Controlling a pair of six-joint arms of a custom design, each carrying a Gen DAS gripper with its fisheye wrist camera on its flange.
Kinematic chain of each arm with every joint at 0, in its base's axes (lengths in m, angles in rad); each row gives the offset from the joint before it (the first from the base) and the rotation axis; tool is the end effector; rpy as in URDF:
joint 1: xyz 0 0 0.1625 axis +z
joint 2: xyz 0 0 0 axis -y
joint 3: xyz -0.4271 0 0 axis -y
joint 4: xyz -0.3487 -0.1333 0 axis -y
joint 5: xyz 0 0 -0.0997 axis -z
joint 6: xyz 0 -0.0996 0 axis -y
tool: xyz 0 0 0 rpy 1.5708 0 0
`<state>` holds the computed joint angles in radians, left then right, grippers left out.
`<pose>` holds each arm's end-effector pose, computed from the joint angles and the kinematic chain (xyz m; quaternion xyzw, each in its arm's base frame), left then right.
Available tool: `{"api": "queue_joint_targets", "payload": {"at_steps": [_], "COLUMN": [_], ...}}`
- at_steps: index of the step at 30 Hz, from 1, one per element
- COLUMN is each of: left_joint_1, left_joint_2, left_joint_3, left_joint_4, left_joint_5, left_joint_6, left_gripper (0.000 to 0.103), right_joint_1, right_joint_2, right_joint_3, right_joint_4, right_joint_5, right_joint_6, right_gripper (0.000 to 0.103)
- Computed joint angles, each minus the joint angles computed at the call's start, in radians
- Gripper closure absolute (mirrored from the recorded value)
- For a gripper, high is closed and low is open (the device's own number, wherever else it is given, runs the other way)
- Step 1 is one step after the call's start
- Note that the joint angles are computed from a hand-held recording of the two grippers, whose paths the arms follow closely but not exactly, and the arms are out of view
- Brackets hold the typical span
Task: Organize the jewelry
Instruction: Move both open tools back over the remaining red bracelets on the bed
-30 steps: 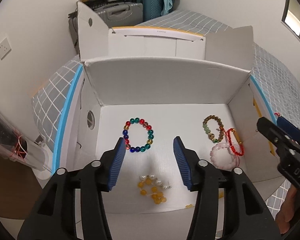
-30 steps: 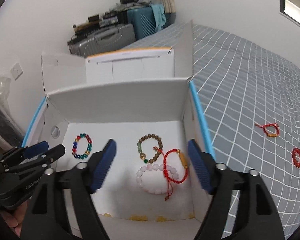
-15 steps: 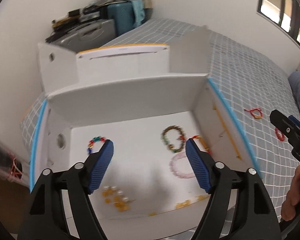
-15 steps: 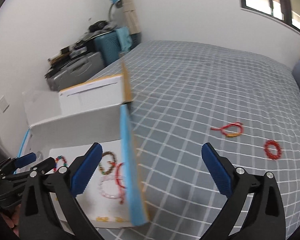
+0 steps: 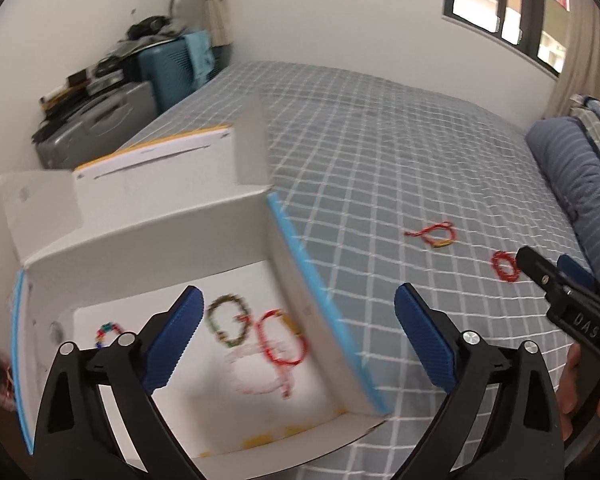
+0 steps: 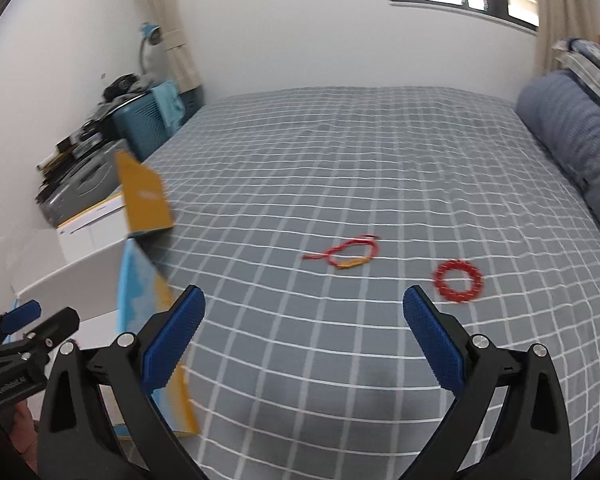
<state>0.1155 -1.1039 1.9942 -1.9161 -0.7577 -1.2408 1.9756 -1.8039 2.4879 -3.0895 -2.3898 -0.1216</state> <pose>-0.4346 -0.2575 0.1626 0.2005 0.8681 -0.3168 0.3252 0.1695 -0.2418 0.3859 0.0623 -0.8517 0.4195 0.3079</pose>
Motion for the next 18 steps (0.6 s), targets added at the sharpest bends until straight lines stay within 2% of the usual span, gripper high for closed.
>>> {"api": "queue_joint_targets", "payload": {"at_steps": [8,18], "left_joint_1": [0.017,0.066], "left_joint_2": [0.159,0.327], "left_joint_3": [-0.082,-0.177], "left_joint_4": [-0.211,-0.382], "left_joint_5": [-0.01,-0.029], "left_joint_6": [0.175,0.287], "left_gripper": [0.006,0.006], "right_joint_1": [-0.105,-0.258], "right_joint_2": [-0.101,-0.155], "right_joint_3": [0.005,0.01], "right_joint_4": [-0.017,-0.075], "right_joint_5": [-0.022,0.004], "right_joint_6": [-0.083,-0.198], "right_gripper": [0.008,0.008]}}
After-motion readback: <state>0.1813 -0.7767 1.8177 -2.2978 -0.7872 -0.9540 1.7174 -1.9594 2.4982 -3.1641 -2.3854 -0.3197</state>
